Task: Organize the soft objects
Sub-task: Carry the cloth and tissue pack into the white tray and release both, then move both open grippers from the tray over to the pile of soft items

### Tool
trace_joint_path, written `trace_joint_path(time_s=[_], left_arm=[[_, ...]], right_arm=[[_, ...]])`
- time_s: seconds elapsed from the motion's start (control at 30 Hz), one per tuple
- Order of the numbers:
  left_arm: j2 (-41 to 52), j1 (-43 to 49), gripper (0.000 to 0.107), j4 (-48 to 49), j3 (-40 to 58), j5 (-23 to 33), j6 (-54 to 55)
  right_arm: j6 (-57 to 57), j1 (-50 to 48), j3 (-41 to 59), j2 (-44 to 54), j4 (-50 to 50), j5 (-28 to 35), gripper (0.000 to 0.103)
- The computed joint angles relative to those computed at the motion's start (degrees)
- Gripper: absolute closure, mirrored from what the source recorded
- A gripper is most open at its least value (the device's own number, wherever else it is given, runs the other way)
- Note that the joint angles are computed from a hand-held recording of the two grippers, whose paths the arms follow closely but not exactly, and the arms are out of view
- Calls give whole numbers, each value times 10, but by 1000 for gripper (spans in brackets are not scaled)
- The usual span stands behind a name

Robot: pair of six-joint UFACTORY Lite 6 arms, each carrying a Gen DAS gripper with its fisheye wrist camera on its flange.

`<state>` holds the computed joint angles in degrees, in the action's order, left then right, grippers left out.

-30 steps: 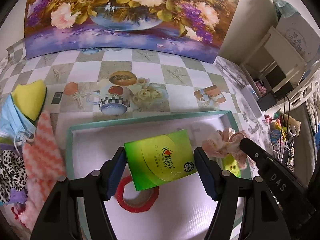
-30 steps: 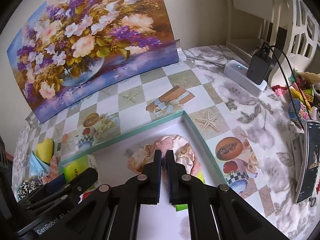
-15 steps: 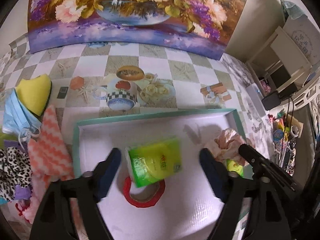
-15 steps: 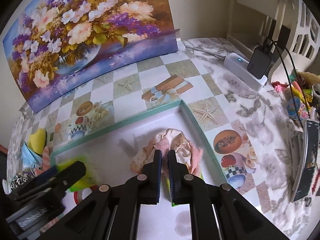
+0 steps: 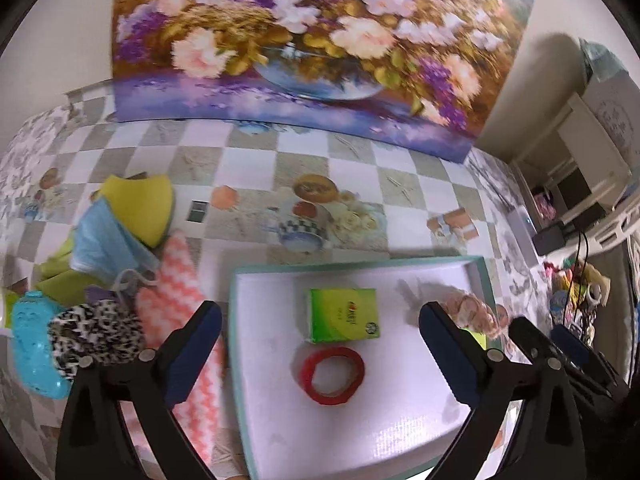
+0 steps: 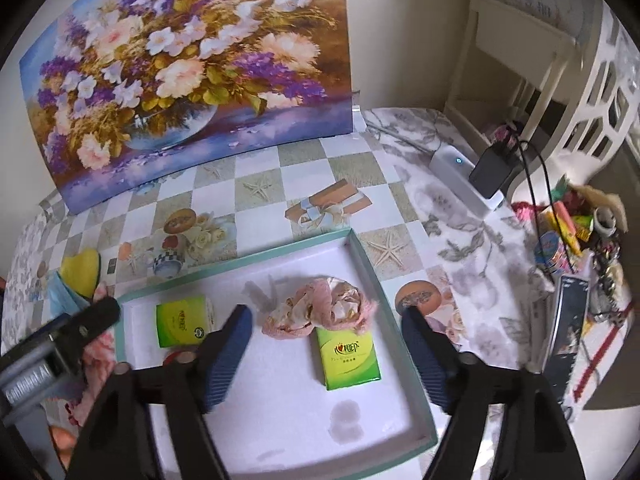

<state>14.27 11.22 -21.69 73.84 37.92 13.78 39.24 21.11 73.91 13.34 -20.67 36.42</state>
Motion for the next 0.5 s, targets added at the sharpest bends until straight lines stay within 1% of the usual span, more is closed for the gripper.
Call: trace_joint_path(time_s=[0.03, 0.07, 0.1, 0.23, 0.5], left_arm=[[0, 5, 7, 5, 2, 1, -6], [1, 14, 7, 7, 3, 2, -8], [2, 21, 7, 7, 5, 3, -6], [3, 40, 7, 33, 7, 5, -11], [-6, 98, 7, 23, 16, 37, 29]], right_arm=[[-4, 2, 3, -1, 3, 6, 10], [-7, 3, 5, -1, 7, 10, 2], [-7, 4, 5, -2, 10, 13, 0], [4, 5, 3, -5, 22, 12, 0], [16, 36, 22, 20, 31, 16, 0]])
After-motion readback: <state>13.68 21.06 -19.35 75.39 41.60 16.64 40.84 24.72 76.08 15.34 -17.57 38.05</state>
